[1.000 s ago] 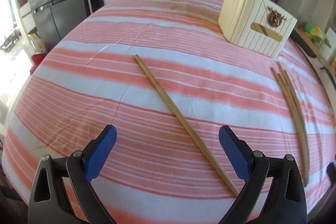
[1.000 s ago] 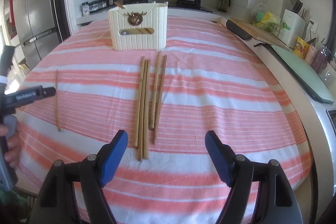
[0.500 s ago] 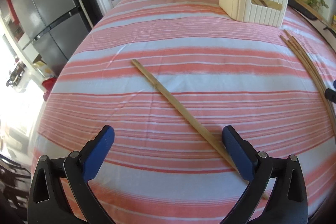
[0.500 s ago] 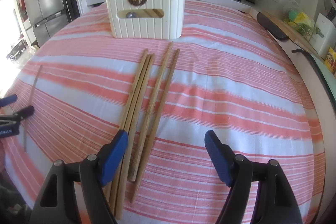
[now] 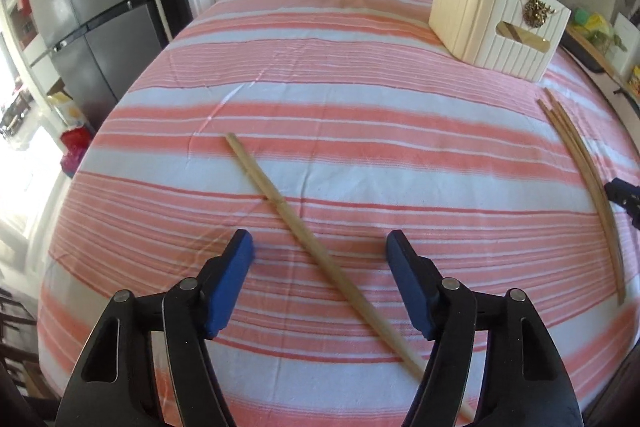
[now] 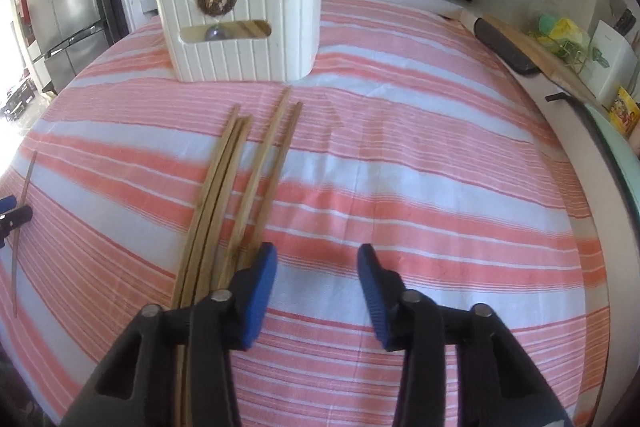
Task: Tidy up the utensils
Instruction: 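Move the left tool to a lone chopstick while the right tool moves to the chopstick pile, then close the left tool on the lone chopstick while the right tool grasps one chopstick, lift both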
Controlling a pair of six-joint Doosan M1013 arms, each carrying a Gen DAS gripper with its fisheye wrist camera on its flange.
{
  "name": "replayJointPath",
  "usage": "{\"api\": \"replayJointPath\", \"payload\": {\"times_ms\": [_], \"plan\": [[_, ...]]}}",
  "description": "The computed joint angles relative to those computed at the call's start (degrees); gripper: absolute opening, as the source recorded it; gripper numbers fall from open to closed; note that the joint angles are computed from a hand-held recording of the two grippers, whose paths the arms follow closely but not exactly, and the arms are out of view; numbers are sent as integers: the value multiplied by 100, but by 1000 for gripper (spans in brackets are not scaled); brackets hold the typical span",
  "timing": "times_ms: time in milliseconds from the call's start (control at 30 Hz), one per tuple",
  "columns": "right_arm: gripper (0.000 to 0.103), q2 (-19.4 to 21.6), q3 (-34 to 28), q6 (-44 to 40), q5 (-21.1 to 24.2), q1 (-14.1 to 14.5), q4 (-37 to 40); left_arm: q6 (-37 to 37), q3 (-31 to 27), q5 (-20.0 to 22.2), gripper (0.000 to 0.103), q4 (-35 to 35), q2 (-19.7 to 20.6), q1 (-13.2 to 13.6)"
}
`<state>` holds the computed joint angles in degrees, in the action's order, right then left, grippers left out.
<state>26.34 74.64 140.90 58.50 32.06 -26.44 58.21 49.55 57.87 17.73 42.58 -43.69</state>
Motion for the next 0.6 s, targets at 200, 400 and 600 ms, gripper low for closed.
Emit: {"api": "replayJointPath", "payload": {"times_ms": [200, 400, 600], "plan": [[32, -74, 94, 144, -487, -30, 84, 123, -69, -467, 54, 24, 103, -51], [19, 76, -114, -145, -49, -42, 178, 1433, -259, -634, 42, -651, 205, -172], [10, 50, -159, 7, 687, -30, -51, 1494, -143, -457, 45, -932, 87, -86]]}}
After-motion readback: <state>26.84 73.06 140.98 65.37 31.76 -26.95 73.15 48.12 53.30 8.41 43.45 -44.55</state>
